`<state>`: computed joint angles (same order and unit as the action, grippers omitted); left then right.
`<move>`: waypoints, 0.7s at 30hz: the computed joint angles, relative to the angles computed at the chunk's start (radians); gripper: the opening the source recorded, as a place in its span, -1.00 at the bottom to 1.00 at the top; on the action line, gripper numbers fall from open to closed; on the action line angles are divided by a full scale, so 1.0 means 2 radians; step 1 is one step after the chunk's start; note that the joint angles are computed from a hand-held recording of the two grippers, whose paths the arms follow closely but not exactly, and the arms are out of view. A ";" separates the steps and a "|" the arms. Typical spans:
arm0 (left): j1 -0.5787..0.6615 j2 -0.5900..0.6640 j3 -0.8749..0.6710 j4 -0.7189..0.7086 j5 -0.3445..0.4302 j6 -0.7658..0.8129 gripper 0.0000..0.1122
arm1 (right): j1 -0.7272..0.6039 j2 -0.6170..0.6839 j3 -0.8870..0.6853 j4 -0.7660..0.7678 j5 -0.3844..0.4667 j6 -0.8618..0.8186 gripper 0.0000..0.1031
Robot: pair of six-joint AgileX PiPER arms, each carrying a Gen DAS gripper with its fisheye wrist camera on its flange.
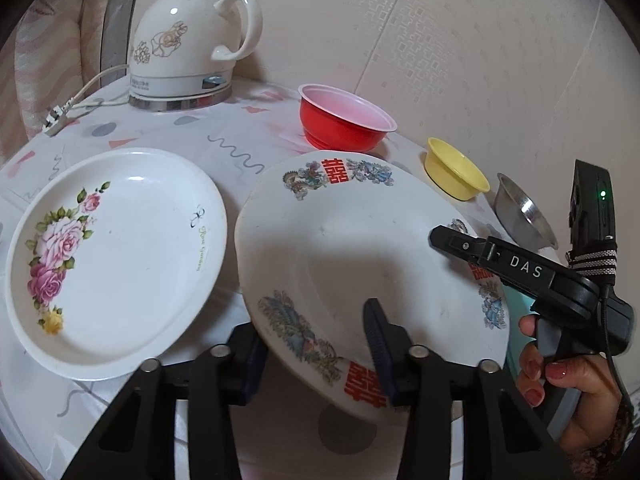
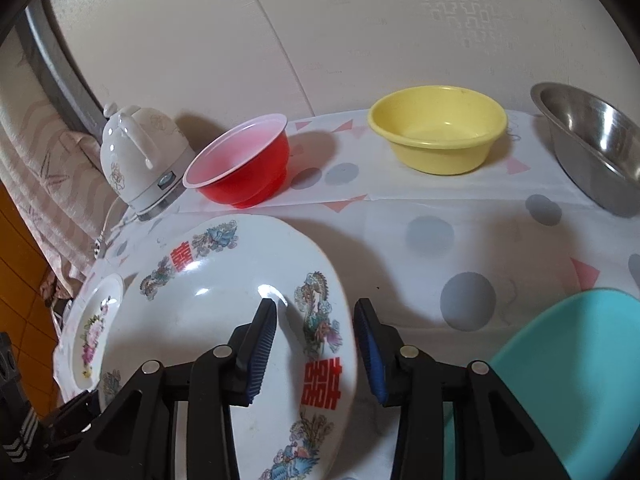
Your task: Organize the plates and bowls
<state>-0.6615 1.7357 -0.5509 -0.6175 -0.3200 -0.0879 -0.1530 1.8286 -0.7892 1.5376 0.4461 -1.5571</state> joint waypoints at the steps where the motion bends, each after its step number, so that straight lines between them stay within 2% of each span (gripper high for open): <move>1: -0.002 0.003 -0.002 -0.005 -0.002 0.007 -0.29 | 0.001 0.000 0.000 -0.001 0.000 -0.005 -0.31; 7: -0.024 0.012 -0.007 -0.107 -0.025 0.103 -0.31 | -0.015 0.003 0.003 -0.009 0.026 -0.013 -0.41; 9: -0.026 0.013 -0.008 -0.117 -0.028 0.110 -0.31 | -0.022 0.000 0.007 -0.013 0.035 -0.009 -0.45; 15: -0.039 0.016 -0.005 -0.142 -0.042 0.129 -0.31 | -0.023 -0.030 0.040 0.016 0.024 -0.057 -0.50; 21: -0.062 0.017 -0.006 -0.195 -0.064 0.169 -0.31 | -0.032 -0.062 0.072 0.034 0.023 -0.092 -0.55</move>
